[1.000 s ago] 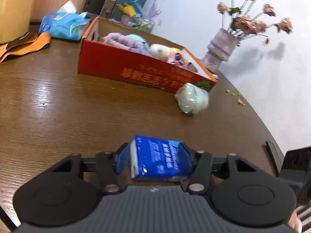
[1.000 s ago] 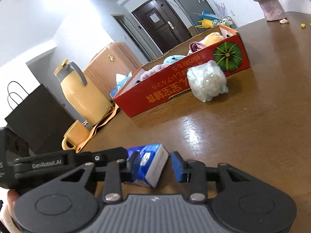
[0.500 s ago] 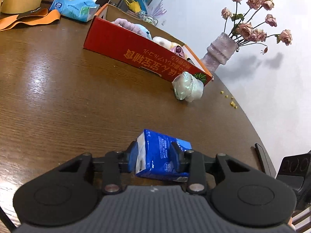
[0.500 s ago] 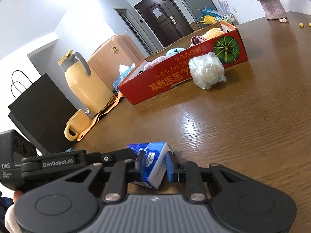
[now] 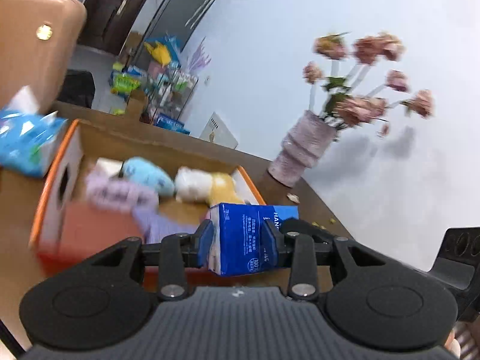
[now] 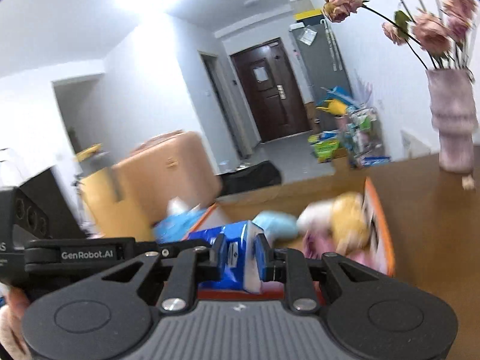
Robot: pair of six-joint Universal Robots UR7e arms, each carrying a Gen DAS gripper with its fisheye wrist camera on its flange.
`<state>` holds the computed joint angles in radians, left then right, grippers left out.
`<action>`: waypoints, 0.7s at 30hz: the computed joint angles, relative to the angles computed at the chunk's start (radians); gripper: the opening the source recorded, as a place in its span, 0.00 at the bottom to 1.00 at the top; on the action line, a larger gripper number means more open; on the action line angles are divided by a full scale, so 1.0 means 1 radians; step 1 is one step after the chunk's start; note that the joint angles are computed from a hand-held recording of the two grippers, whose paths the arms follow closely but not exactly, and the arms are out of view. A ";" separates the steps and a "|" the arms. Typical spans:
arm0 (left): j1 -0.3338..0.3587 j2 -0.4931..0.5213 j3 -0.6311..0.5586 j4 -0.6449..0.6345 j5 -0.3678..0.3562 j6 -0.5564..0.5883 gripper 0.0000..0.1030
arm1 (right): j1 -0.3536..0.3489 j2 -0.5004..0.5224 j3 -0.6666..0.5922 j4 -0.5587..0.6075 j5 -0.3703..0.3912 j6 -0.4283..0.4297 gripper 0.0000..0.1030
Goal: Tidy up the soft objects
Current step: 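Carry the blue tissue packet into the box and open both grippers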
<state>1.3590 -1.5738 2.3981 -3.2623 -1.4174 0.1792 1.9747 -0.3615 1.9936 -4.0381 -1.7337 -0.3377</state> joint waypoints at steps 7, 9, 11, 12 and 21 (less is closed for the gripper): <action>0.063 0.302 -0.305 0.100 0.135 -0.033 0.34 | -0.057 0.078 -0.386 0.459 -0.146 -0.014 0.20; 0.073 0.340 -0.337 0.105 0.188 -0.029 0.39 | -0.064 0.118 -0.476 0.573 -0.198 -0.005 0.20; 0.098 0.335 -0.333 0.082 0.152 0.000 0.41 | -0.065 0.143 -0.518 0.618 -0.218 -0.009 0.20; 0.100 0.329 -0.324 0.067 0.140 0.022 0.47 | -0.067 0.151 -0.528 0.624 -0.215 -0.020 0.20; 0.010 0.212 -0.193 -0.064 0.277 0.142 0.68 | -0.056 0.042 -0.380 0.516 -0.161 -0.048 0.22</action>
<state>1.3686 -1.3616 2.2052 -3.3260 -1.1408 0.3211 1.9184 -0.3198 1.6139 -3.5223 -1.8945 -0.3854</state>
